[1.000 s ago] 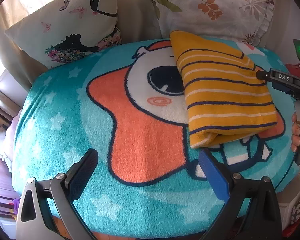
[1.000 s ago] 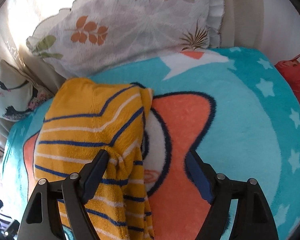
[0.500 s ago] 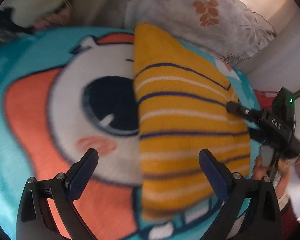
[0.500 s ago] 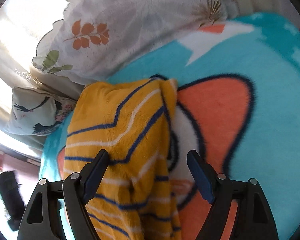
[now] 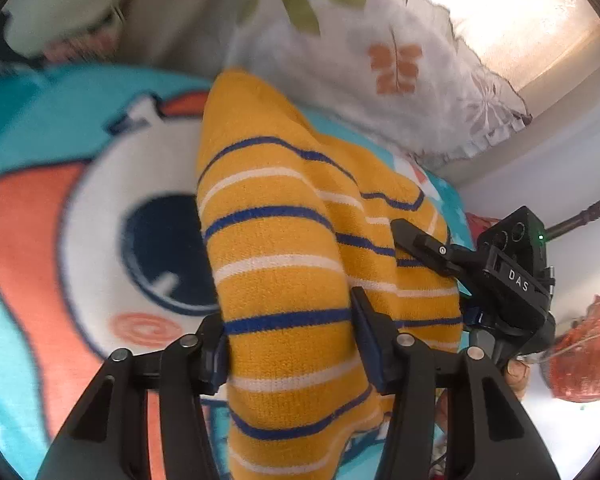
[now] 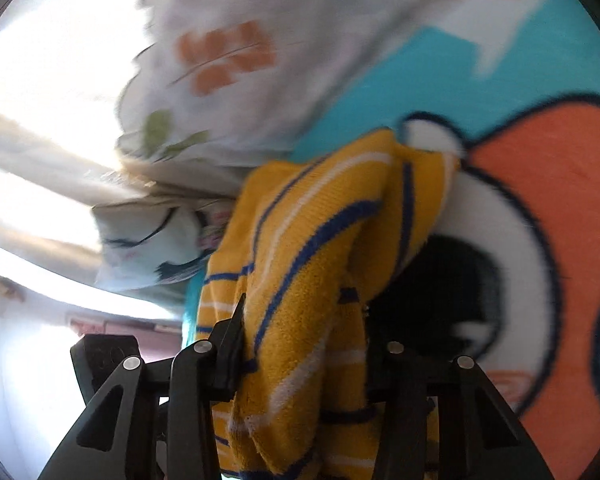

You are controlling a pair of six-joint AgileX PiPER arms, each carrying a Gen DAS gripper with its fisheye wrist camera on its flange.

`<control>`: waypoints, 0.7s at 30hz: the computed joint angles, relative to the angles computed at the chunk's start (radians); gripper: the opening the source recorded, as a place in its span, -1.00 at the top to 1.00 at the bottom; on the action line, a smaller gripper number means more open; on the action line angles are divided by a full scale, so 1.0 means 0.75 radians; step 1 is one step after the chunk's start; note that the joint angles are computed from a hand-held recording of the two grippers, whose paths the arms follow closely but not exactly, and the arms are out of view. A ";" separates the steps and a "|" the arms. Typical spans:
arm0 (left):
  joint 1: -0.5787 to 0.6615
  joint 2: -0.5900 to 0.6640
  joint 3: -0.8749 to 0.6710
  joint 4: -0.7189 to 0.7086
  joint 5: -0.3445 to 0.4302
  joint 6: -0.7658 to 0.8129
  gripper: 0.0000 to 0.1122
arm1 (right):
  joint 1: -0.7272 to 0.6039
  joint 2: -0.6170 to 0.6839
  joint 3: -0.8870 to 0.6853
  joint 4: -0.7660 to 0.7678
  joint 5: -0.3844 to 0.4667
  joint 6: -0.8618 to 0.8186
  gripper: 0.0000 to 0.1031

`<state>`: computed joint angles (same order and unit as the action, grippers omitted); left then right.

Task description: Fold small clothes

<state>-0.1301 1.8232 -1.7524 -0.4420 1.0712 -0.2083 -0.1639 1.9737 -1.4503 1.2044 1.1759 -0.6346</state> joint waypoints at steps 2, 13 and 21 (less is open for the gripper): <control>-0.002 -0.021 0.009 0.074 0.020 -0.031 0.03 | 0.049 -0.009 0.007 -0.013 -0.036 -0.017 0.09; -0.021 -0.462 0.402 0.368 -0.001 -0.083 -0.23 | 0.094 -0.283 0.232 -0.365 -0.449 0.194 -0.30; -0.223 -0.773 0.518 1.030 -0.104 -0.460 -0.59 | 0.399 -0.564 0.239 -0.687 -0.599 0.370 -0.28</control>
<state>-0.2976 1.2437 -1.3639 0.3303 0.9931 -0.5535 0.1353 1.5503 -1.2708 0.6891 0.7263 -0.3572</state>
